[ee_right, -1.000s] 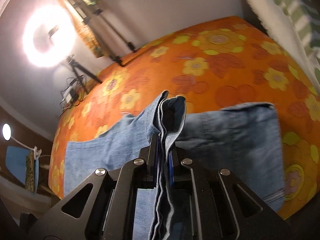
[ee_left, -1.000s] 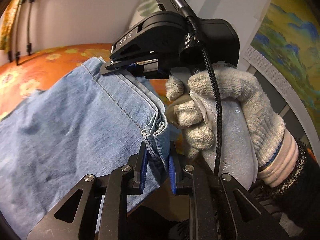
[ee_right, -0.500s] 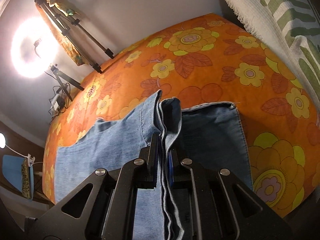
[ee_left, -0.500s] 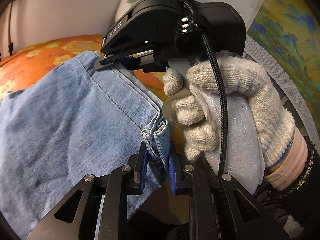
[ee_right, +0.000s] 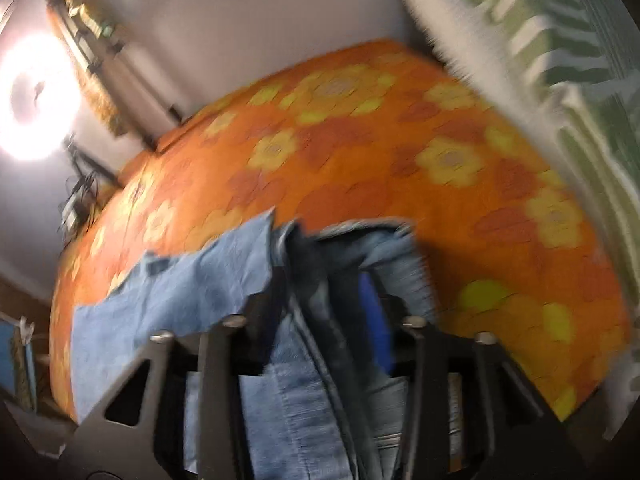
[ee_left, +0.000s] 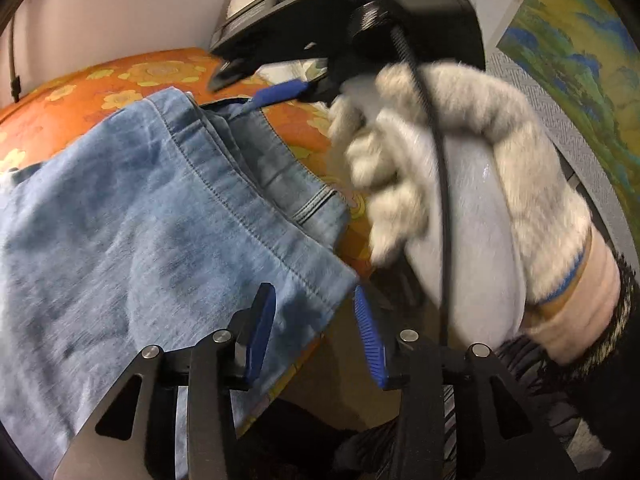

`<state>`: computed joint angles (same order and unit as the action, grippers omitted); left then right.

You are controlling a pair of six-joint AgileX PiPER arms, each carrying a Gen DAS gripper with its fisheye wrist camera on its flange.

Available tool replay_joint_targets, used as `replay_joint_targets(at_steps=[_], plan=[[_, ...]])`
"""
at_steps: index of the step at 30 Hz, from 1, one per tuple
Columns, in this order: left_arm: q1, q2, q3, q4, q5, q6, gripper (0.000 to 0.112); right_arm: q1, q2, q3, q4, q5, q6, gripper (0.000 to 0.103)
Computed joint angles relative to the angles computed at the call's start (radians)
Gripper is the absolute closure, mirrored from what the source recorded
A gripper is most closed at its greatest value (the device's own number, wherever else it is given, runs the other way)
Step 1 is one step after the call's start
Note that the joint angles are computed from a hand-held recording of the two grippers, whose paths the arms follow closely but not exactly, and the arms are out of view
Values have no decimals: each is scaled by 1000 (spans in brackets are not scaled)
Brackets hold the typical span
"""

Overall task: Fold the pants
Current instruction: 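Lower the cuff end onto the waistband and open both grippers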

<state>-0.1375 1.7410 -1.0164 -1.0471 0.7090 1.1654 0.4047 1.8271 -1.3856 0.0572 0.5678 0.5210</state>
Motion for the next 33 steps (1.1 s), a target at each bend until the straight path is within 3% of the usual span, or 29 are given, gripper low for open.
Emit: replay_joint_targets(at_steps=[4,10,15,19,24,26,29,33], plan=[[44,-21,3,22,35,-25,70,-80,-65,79,208,-67,-165,56],[207,-132,42,55,71,-32,66,-142,-28,74,608,-56,-522,56],[441,-209,55,108,105,-21,60,-99,63,-51,525,4,-474,55],[652,-251,75,135,152,18,60,-64,171,-196,336,83,-320,47],[895,-251,65,146,210,68,60,-67,231,-257,348,90,-325,47],[948,-239,58,142,207,86,60,-55,224,-252,353,71,-339,72],[1011,-205,23,137,222,74,60,-12,191,-238,276,50,-319,93],[1069,-179,-5,132,225,77,60,46,87,-156,209,-27,-326,95]])
